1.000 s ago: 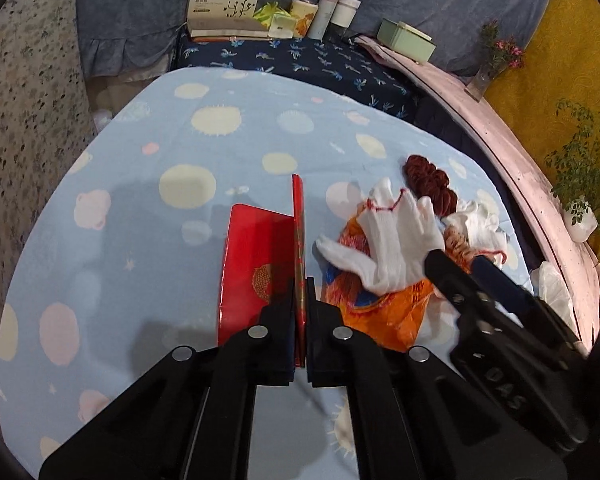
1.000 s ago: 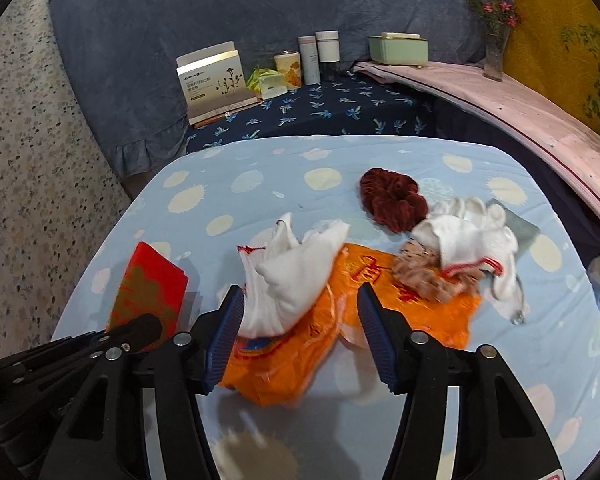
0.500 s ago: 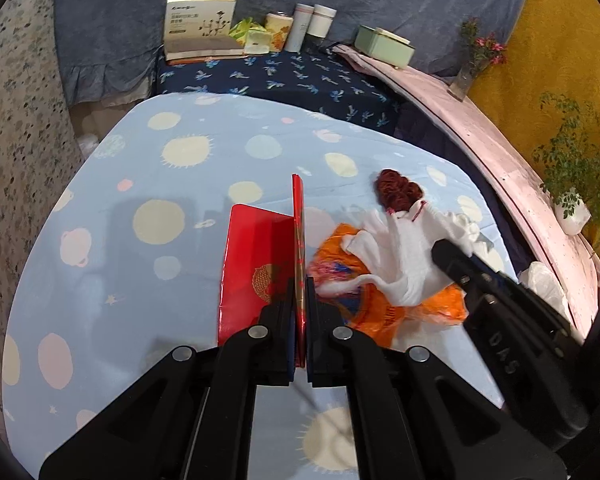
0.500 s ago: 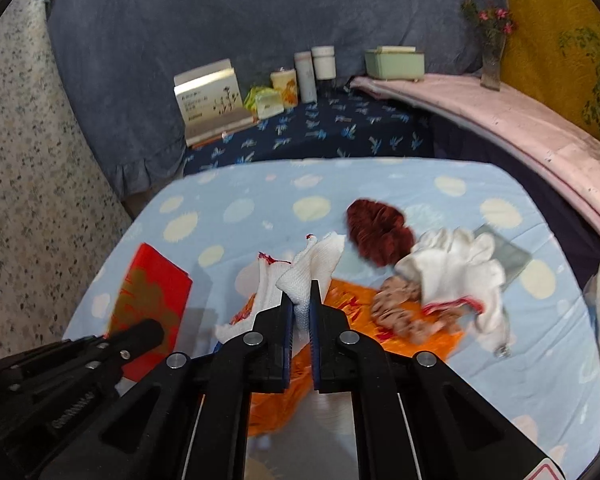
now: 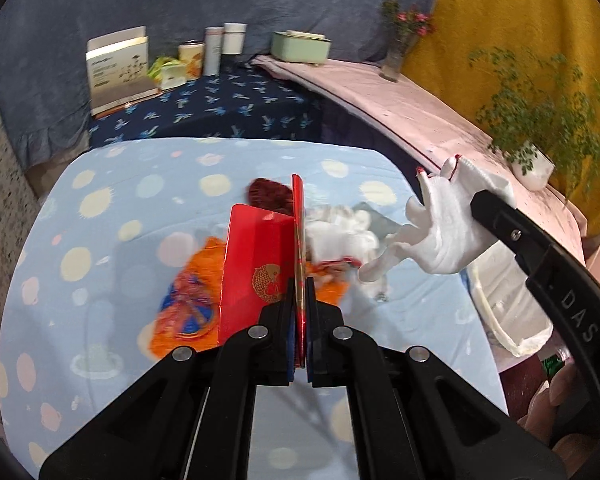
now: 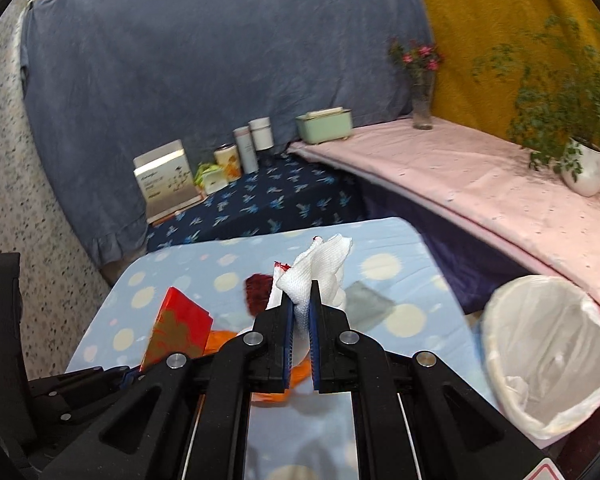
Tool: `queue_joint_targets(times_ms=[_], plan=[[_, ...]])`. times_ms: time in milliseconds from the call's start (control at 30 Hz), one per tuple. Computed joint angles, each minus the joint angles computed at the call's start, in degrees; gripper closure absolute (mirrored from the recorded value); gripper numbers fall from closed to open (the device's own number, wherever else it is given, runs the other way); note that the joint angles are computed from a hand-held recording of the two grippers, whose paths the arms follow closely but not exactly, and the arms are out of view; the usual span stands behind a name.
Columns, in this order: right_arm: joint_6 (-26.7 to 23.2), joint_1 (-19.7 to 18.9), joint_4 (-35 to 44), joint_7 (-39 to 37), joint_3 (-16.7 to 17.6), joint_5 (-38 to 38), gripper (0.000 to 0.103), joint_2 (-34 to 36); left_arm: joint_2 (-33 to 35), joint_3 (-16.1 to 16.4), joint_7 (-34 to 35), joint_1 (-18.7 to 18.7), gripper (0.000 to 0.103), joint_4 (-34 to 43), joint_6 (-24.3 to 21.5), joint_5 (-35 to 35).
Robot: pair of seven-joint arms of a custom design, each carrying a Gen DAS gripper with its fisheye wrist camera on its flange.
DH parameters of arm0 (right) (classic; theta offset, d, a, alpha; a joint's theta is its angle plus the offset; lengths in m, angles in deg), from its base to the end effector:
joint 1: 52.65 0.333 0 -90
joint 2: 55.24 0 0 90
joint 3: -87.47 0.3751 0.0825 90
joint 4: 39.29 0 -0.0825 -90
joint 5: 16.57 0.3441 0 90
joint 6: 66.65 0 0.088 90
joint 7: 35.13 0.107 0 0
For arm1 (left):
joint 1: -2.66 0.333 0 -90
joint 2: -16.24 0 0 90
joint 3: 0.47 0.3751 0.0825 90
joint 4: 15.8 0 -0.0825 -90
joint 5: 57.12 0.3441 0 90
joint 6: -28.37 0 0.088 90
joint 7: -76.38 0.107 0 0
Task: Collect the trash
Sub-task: 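Carry the red envelope and white glove over the trash bin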
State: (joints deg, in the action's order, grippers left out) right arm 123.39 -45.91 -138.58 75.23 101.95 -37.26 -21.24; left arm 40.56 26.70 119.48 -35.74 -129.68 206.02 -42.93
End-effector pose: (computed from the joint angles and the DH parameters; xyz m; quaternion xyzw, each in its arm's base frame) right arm 0.6714 0.2516 0.4467 -0.7004 0.5239 -0.2054 0.4390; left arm 0.6239 -0.1889 0.4327 -0.7398 0.5631 -0.2958 0.2195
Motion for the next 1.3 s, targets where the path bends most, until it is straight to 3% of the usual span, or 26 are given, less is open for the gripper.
queue_joint_targets(times_ms=[533, 967, 1167, 1300], plan=[[5.0, -7.9, -5.9, 5.0, -6.0, -0.7, 0.096, -3.8, 10.5, -16.7, 4.8, 6.0, 0.1, 23.7, -12.0, 3.4], [6.0, -12.1, -7.0, 7.7, -8.1, -1.9, 0.096, -3.3, 19.9, -23.6, 12.0, 6.9, 0.1, 41.3, -20.3, 2.3], [5.7, -13.8, -6.8, 8.4, -8.2, -2.0, 0.096, -2.7, 25.2, -28.1, 19.4, 8.2, 0.1, 50.8, -24.3, -1.0], [5.2, -14.5, -6.3, 8.9, -8.3, -1.8, 0.096, -2.2, 28.1, -28.7, 22.7, 7.9, 0.1, 55.8, -26.1, -2.7]])
